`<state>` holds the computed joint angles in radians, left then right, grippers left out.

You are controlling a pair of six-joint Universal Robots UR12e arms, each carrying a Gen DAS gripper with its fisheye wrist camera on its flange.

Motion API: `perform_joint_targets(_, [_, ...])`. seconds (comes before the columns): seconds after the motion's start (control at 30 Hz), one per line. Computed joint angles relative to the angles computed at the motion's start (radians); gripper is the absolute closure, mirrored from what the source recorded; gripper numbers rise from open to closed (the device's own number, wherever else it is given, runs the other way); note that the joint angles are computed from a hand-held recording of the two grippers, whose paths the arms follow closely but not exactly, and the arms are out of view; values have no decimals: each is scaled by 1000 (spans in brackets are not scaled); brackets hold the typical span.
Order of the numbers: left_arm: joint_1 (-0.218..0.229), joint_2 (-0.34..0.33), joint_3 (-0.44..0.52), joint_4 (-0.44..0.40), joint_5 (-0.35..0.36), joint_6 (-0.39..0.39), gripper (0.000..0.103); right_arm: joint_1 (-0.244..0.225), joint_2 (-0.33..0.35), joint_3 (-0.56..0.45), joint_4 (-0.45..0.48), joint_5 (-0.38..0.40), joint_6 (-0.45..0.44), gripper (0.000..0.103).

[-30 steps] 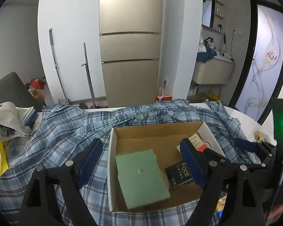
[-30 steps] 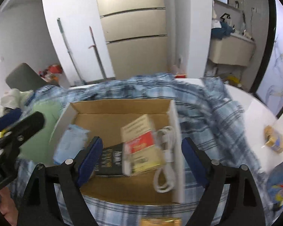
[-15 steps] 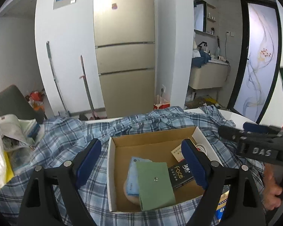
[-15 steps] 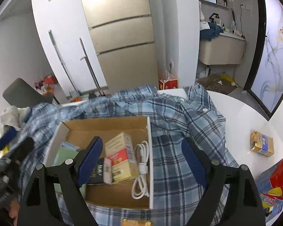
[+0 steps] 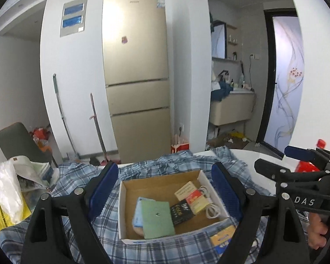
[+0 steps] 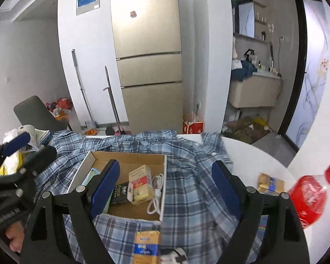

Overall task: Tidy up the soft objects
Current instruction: 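Withdraw both grippers and move the right gripper toward the blue-yellow Liqun pack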

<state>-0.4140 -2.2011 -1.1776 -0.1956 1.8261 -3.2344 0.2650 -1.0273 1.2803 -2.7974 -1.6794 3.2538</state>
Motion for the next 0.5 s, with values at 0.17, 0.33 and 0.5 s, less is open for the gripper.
perform_joint_targets(0.17, [-24, 29, -54, 41, 5, 2, 15, -3, -52, 88, -71, 17, -18, 18])
perform_joint_targets(0.33, [-41, 58, -133, 97, -9, -43, 15, -12, -91, 181, -151, 54, -53, 18])
perform_joint_targets(0.5, [-48, 70, -180, 97, -29, -58, 15, -20, -107, 254, -203, 52, -65, 18])
